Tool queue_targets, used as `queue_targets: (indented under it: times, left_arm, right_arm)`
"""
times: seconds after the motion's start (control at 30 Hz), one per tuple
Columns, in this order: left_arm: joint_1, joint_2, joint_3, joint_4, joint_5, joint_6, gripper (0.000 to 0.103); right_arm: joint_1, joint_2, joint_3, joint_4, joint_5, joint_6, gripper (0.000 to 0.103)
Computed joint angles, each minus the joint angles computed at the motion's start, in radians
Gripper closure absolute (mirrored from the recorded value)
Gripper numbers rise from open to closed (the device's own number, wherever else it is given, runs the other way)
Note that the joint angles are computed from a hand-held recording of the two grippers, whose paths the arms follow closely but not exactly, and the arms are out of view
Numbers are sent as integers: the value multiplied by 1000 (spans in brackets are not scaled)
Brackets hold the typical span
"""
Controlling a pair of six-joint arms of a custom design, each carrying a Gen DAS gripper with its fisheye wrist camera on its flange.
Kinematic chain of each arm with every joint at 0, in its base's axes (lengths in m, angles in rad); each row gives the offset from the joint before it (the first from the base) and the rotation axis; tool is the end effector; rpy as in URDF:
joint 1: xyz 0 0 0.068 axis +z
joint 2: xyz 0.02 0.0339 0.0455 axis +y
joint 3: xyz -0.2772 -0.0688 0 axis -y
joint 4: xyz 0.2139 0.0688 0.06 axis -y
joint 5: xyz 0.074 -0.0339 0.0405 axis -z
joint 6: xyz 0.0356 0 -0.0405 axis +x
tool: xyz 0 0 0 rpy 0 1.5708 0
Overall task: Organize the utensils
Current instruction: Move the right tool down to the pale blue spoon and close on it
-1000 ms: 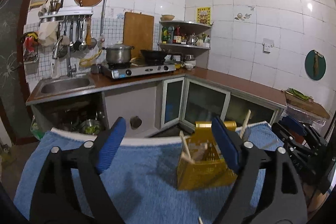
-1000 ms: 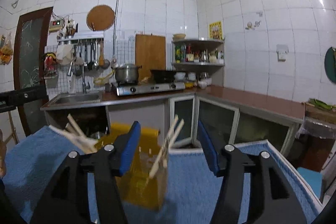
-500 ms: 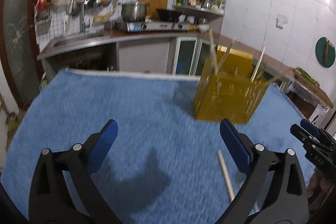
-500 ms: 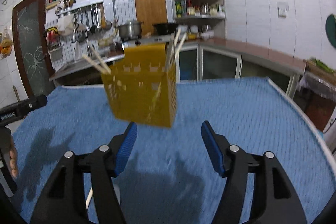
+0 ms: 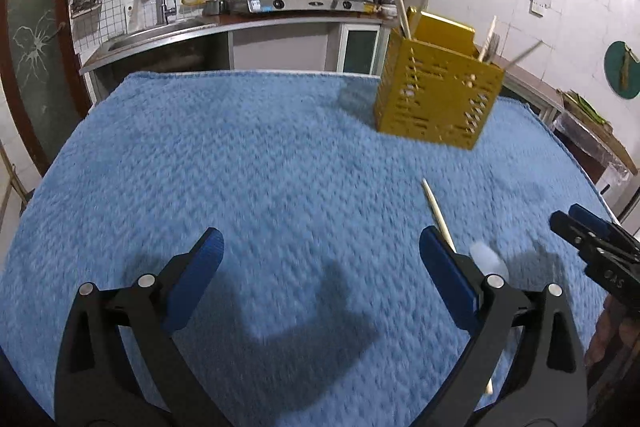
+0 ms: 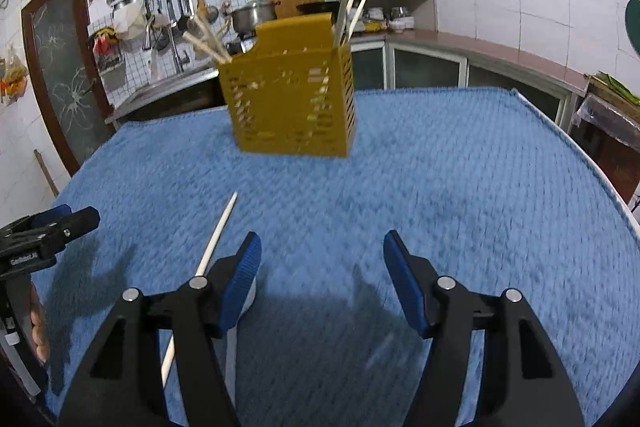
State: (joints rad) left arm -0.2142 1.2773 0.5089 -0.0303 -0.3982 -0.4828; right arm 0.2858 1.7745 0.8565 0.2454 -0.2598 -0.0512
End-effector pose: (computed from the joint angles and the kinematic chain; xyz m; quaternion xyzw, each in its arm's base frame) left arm 0.2080 -0.0311 0.1968 -0.1954 0.8900 0.0462 0.4095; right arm 0.3222 0.1042 0.1840 -0.2052 0.8712 0.1663 0.4139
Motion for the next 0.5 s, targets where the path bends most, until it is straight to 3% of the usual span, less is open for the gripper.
queue_targets:
  times: [0.23, 0.5]
  left_arm:
    - [-116, -30, -31, -85, -46, -101, 8]
    - [-197, 22, -55, -78, -88, -171, 8]
  right_arm:
    - [36, -55, -69, -64, 32, -5, 40]
    - [89, -55, -93, -92, 66, -30, 46]
